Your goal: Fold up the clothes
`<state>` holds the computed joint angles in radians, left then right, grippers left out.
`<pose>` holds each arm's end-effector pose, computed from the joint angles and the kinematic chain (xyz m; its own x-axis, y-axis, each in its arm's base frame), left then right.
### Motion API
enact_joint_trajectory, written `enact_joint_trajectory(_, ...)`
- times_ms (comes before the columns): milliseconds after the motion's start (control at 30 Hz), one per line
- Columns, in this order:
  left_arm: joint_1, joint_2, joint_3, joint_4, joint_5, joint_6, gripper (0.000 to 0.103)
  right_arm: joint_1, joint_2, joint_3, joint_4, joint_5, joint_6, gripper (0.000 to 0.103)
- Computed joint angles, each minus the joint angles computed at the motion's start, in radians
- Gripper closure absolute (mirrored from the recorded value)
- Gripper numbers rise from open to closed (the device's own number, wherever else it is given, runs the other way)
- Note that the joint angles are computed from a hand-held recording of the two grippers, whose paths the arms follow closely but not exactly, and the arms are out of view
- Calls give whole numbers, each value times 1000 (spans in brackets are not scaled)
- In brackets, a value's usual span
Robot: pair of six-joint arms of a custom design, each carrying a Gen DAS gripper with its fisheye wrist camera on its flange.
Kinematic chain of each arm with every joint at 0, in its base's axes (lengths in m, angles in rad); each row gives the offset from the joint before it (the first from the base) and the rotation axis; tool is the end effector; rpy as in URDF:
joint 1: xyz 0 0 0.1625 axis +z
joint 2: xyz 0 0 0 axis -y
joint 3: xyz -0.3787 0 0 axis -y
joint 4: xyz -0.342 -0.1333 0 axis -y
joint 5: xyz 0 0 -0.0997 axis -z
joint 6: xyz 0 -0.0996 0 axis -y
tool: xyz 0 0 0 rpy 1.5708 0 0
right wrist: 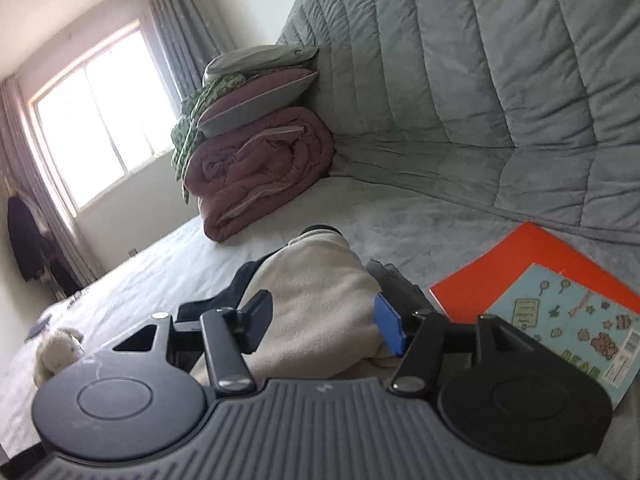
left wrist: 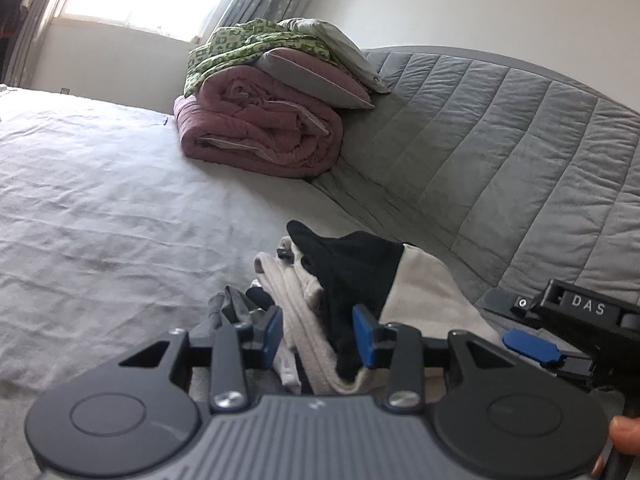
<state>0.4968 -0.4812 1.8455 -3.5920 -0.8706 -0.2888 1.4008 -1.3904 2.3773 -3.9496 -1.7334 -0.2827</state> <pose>-0.3729 -0.4268 0.0036 -0.8792 0.3572 -0.3152 0.4650 0.4998 -0.7307 0.0527 -0.3854 0.3303 -0.9165 0.2622 0.3022 -0.2349 0.2588 -0.9369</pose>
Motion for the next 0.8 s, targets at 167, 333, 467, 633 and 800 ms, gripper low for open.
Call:
enact_joint_trajectory(167,-17,-37,60,-6,12,-18,60,17,-17,15,13,-24,-6,32)
enact_joint_trajectory(333,-36,-87,147,31,40,-103,60,85,-43,36,53,-119,-19,24)
enact_joint_trajectory(467,-40,-116,203,80,20,-169,60,127,-65,60,111,-169,-63,11)
enact_joint_trajectory(633,-35,-128,228,148,3,-208,60,141,-54,57,199,-248,-112,4)
enact_joint_trajectory(800,-32,-140,221,235,18,-261,60,123,-64,46,309,-268,-82,4)
